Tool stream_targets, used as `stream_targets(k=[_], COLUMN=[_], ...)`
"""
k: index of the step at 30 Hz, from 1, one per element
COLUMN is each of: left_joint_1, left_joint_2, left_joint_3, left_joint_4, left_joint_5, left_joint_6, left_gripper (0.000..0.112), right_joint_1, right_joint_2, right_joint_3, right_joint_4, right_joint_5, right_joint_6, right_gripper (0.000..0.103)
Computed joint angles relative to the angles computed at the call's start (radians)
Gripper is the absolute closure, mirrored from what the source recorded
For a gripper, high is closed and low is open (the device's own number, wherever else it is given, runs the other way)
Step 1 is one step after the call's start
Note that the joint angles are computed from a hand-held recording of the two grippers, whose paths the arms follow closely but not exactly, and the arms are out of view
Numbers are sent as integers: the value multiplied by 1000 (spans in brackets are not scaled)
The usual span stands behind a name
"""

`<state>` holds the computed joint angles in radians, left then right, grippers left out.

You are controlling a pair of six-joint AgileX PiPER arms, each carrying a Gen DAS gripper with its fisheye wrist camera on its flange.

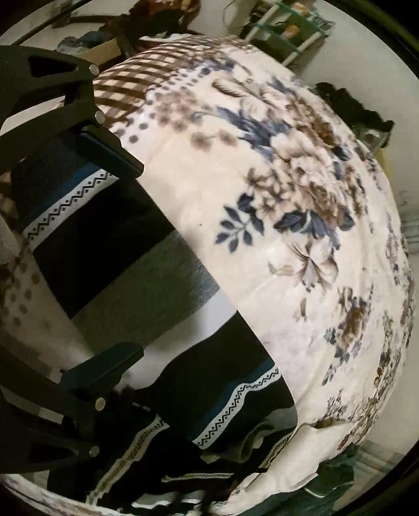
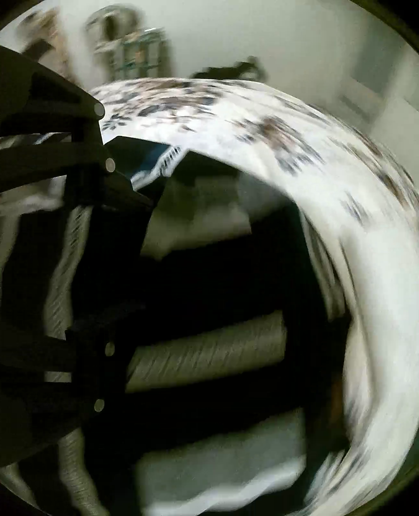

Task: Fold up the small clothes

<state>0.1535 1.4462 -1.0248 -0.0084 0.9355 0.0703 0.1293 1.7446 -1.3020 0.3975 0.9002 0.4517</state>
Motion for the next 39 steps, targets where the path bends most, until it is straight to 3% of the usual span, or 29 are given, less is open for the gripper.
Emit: stream_targets(k=[5, 10, 12, 16, 19, 20, 21, 22, 26, 32, 37, 39], left_joint_1=[203, 524, 623, 711, 688, 662, 639, 632, 702, 741, 756, 806], left_joint_2=[-1, 47, 93, 217, 198, 157, 139, 124, 135, 368, 514, 502], left_joint_3=[-10, -3, 8, 34, 82, 96, 94, 79, -86, -432, -540, -510], left_joint_4=[-30, -113, -145, -226, -285, -289, -272, -276, -397, -513, -514, -524], left_joint_5=[83, 146, 145, 126, 44, 12, 3, 7, 91, 122, 215, 231], left_joint_6=[89, 281, 330, 351, 334, 332, 318, 320, 376, 410, 308, 278], left_gripper=[9, 9, 9, 11, 32, 69, 99, 106, 108, 107, 96, 83], right_joint_1=[-178, -271, -252, -54, 116, 163, 195, 224, 307, 375, 402, 410], right_joint_2=[-299, -432, -471, -360, -208, -174, -124, -92, 9, 93, 158, 167], right_joint_3=[331, 544, 621, 614, 494, 459, 387, 347, 180, 43, -13, -21], right_joint_4=[-50, 3, 54, 131, 103, 72, 47, 33, -37, -76, -74, -91], right_joint_5=[53, 41, 17, -115, -160, -155, -136, -132, -83, -90, -120, -130], right_joint_6=[63, 15, -2, 70, 172, 205, 241, 254, 318, 390, 446, 472], right_gripper=[42, 37, 33, 33, 33, 33, 33, 33, 33, 33, 29, 27])
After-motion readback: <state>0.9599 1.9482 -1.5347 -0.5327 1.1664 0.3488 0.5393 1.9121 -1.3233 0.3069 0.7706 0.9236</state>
